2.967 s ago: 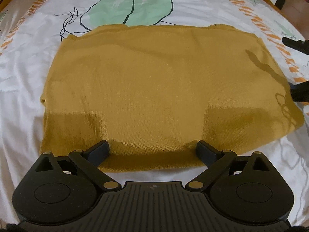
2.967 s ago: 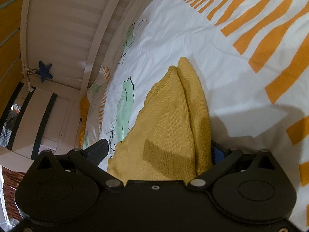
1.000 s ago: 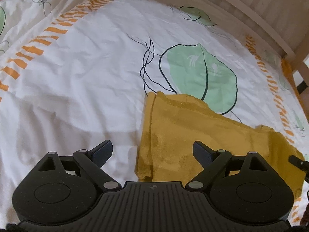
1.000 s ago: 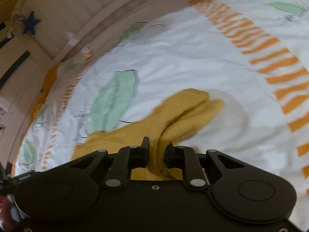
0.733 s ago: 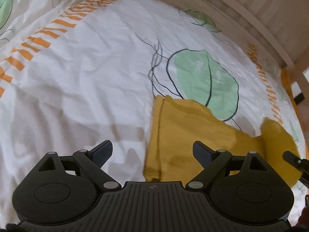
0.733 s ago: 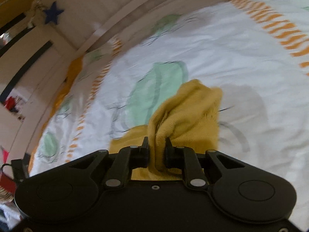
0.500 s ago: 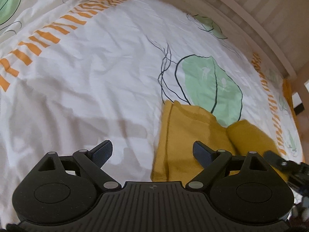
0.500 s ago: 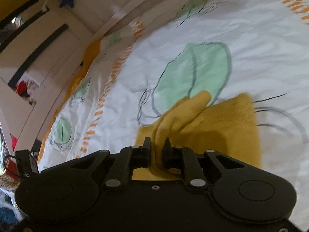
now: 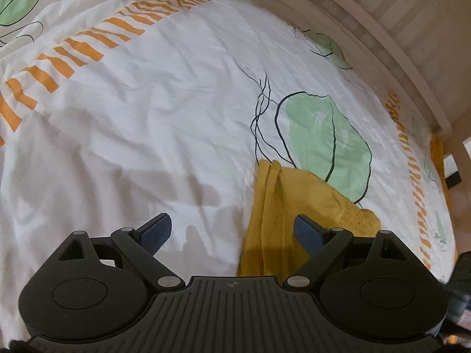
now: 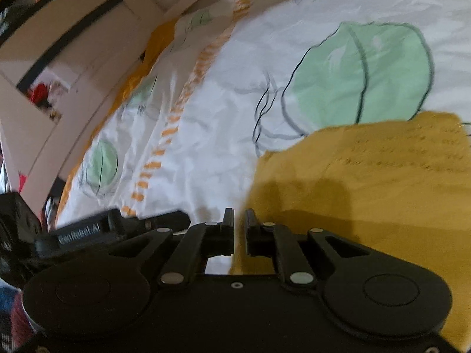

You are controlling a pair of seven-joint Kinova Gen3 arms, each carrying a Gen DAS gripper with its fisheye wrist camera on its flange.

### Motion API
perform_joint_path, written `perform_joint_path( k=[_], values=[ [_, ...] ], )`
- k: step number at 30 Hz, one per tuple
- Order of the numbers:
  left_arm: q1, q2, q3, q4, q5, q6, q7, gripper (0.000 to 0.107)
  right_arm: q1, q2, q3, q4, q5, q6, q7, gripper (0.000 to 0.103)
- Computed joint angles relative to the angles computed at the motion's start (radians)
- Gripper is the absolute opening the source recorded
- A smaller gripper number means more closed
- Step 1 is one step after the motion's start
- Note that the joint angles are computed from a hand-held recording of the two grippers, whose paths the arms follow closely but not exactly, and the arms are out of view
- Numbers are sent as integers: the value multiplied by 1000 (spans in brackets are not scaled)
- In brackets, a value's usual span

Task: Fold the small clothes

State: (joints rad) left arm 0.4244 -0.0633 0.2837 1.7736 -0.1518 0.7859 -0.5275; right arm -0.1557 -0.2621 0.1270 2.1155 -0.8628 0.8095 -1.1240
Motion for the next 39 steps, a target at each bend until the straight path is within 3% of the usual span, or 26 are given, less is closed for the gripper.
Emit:
perform_joint_path(
  k=[5, 9, 11, 13, 15, 24, 28, 33, 36, 37, 38, 39],
  values=[
    [-3, -2, -1, 4, -1, 1, 14, 90, -13, -24, 17, 9, -42, -7, 38, 22],
    [-4, -3, -7, 11, 21, -17, -7, 90, 6, -73, 23, 0, 24, -3, 27, 23],
    [-3, 1, -6, 10, 31, -21, -24, 90, 13, -103, 32, 8, 71, 6, 18, 30],
    [2, 8, -2, 3, 28, -19, -33, 90, 9, -132, 32, 23, 113, 4, 9, 53],
    [9, 14, 0, -3, 26, -17, -48, 90, -5, -171, 28, 43, 162, 6, 15, 54],
    [21, 13, -10, 12, 88, -71, -141, 90, -130, -373, -149, 151, 376, -83, 7, 54],
    [24, 15, -10, 18, 114, -94, -178, 90, -174, -393, -241, 167, 477, -118, -3, 55],
    [33, 26, -12, 13, 161, -109, -257, 90, -166, -399, -371, 187, 616, -167, -51, 55],
    [39, 34, -13, 8, 185, -115, -299, 90, -189, -389, -383, 190, 667, -176, -74, 48],
    [40, 35, -14, 8, 194, -119, -311, 90, -193, -387, -383, 190, 680, -173, -86, 25],
    [41, 37, -14, 7, 203, -121, -322, 90, -204, -379, -368, 186, 685, -166, -96, 12],
    [41, 38, -16, 8, 215, -124, -334, 90, -208, -379, -356, 188, 684, -172, -112, 11]
  ],
)
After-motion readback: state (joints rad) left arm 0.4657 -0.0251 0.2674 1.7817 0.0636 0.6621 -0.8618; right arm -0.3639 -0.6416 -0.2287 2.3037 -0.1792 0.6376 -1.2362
